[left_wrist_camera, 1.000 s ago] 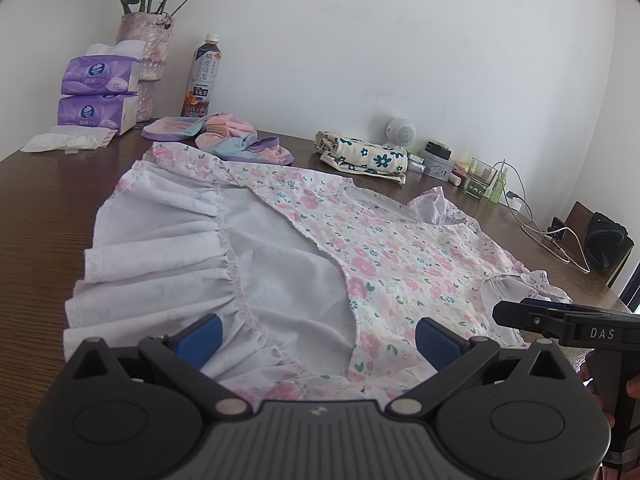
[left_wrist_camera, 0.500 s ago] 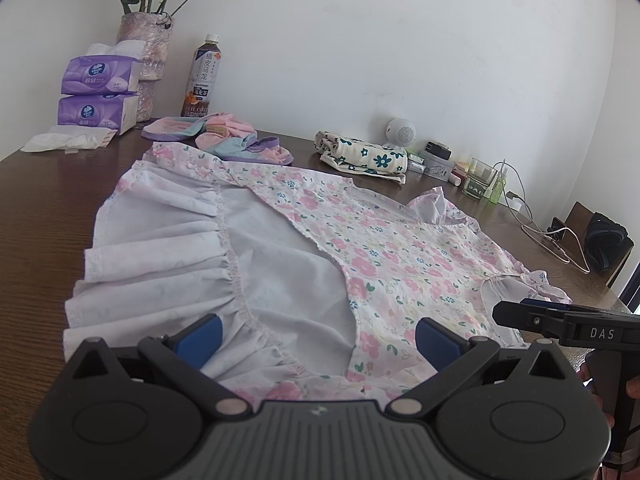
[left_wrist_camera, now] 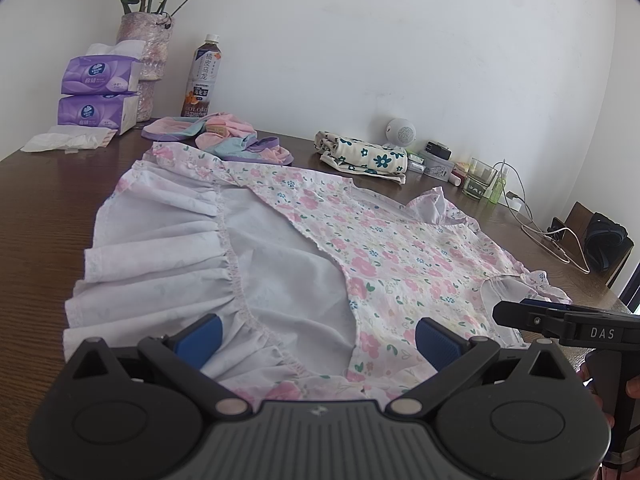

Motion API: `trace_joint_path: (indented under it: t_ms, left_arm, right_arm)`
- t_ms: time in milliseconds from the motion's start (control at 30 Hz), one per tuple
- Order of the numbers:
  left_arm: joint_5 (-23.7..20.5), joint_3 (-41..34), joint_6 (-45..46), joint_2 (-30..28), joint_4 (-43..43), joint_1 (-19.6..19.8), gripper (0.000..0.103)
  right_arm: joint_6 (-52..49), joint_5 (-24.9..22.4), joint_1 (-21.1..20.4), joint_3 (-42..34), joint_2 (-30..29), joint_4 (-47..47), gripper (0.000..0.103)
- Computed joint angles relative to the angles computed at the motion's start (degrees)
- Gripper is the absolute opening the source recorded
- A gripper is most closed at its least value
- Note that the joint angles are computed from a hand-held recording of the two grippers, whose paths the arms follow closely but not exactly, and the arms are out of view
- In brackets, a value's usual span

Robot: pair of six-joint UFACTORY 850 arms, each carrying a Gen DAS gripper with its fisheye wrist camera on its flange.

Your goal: Fold clothes

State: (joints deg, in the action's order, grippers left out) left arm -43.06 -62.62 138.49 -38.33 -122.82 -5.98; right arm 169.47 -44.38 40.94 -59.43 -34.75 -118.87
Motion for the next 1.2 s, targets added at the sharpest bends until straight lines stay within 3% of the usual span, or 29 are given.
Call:
trace_joint_path:
  t_ms: [1200]
  left_arm:
    - [-0.18,0.04,-0.14,-0.01,0.03,0.06,0.103]
  right_arm:
    - [0.82,0.18,-0.02,0.07,0.07,-0.36,0.099]
